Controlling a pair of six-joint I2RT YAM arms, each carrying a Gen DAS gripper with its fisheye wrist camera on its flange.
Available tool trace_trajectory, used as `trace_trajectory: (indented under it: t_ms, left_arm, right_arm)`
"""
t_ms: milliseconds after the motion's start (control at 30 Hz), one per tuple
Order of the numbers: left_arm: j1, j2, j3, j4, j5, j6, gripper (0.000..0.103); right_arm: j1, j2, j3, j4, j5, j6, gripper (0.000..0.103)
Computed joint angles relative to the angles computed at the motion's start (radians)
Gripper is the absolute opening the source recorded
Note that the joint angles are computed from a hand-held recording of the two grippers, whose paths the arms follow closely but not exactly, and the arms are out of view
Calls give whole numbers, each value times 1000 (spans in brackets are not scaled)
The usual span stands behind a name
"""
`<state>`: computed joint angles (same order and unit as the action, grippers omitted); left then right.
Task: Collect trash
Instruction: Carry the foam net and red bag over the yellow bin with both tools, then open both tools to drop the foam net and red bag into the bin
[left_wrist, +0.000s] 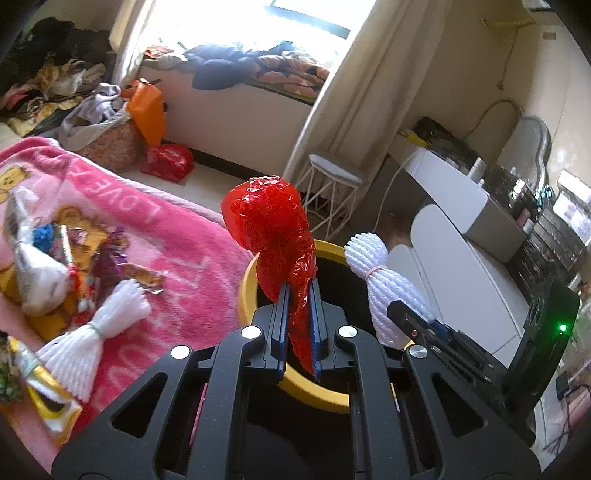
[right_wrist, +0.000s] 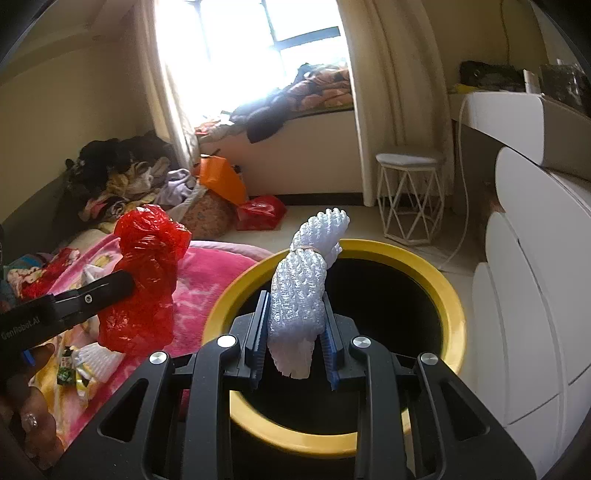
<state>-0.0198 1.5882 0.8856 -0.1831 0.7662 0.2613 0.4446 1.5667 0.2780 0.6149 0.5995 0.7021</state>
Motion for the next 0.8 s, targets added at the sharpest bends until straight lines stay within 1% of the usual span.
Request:
trace_trajectory:
  t_ms: [233,333,500,533,567,600,633,667,733,767,800]
  left_arm:
    - [-81,44,24,19,-38,-14,6]
    - [-106,74,52,7,-33,-18,6]
    - [-132,105,78,15,-38,-35,6]
    - [-137,115,88,8,-36,-32,7]
    - [-141,128,98,5,-42,-32,8]
    - [-139,137,97,19,-45,-45,22]
    - [-134,142,95,26,-43,-52,40]
    - [-127,143,88,39,-41,-65,46]
    - [-111,137,71,65,-42,-84,61]
    - [-100,132,64,69,-45,-92,66]
    - [-90,126,57,72,-48,-100,77]
  right_arm:
    - [-53,-15,-17,-14,-47,26,25]
    - [-76,-12,-24,-5,-80,38,26]
    - [-97,-3,-18,-13,-101,53,27]
    - [-105,0,-12,-26,-103,57,27]
    - [-112,1,4,-58,-99,66,31]
    - [-119,9,15,-76,-100,77,38]
    - [-126,18,20,-81,-108,86,41]
    - [-132,23,22,-84,-111,96,47]
    - [-139,25,17,-84,-112,113,49]
    - [-142,26,17,-87,-113,119,51]
    - [-142,25,19,-95,-107,127,54]
